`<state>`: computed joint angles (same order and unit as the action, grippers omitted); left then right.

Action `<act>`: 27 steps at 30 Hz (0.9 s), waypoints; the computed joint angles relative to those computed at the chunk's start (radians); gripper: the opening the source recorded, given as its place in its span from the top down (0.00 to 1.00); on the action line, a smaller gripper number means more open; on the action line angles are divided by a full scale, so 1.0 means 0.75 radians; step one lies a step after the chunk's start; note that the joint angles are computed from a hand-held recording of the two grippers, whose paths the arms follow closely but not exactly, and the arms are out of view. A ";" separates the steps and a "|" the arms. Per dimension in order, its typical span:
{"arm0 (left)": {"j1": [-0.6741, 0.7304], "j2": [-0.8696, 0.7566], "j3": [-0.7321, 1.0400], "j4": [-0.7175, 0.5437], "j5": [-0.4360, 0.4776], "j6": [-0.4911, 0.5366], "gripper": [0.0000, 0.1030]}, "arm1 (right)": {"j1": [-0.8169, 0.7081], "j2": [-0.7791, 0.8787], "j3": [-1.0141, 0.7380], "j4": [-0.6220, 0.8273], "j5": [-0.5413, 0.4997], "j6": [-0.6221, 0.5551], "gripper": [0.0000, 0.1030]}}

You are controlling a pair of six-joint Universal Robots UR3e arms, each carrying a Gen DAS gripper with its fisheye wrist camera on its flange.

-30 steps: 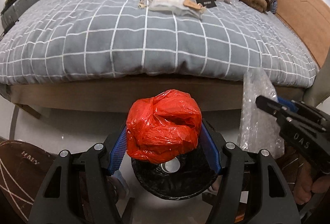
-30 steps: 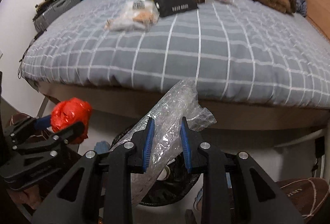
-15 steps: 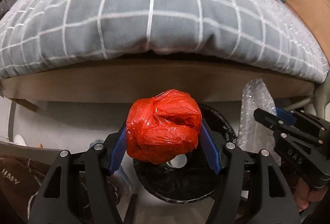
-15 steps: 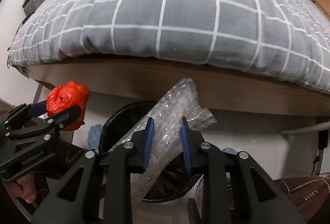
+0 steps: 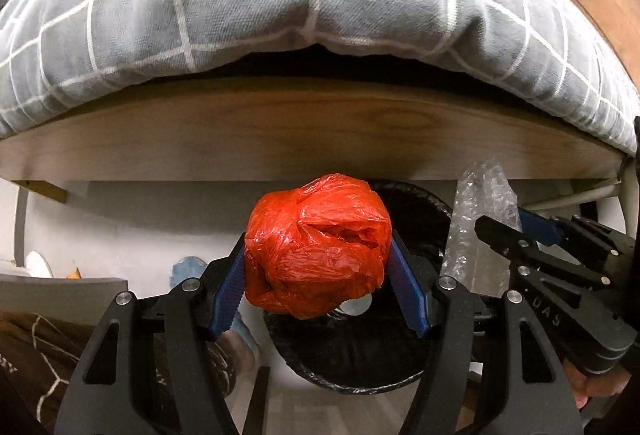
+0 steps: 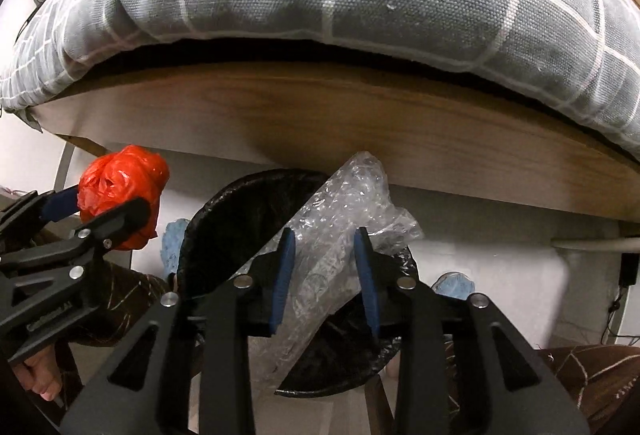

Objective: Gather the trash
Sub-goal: 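Open the right tool to drop the bubble wrap while the left tool drops the red bag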

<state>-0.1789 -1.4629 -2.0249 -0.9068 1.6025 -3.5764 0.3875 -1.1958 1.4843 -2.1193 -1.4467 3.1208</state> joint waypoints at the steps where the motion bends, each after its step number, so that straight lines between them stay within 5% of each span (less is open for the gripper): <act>1: 0.000 -0.005 0.001 0.001 -0.002 -0.005 0.38 | 0.000 -0.001 0.007 -0.010 0.002 0.001 0.64; 14: -0.058 -0.101 0.047 0.081 -0.031 0.005 0.37 | -0.111 -0.202 0.245 -0.198 -0.052 0.040 0.12; 27: -0.169 -0.263 0.174 0.118 -0.018 -0.019 0.37 | -0.199 -0.309 0.359 -0.223 -0.132 0.091 0.07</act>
<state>-0.3059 -1.6600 -1.8945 -0.8184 1.5891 -3.5910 0.2381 -1.4275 1.7536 -2.2866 -1.5456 3.1893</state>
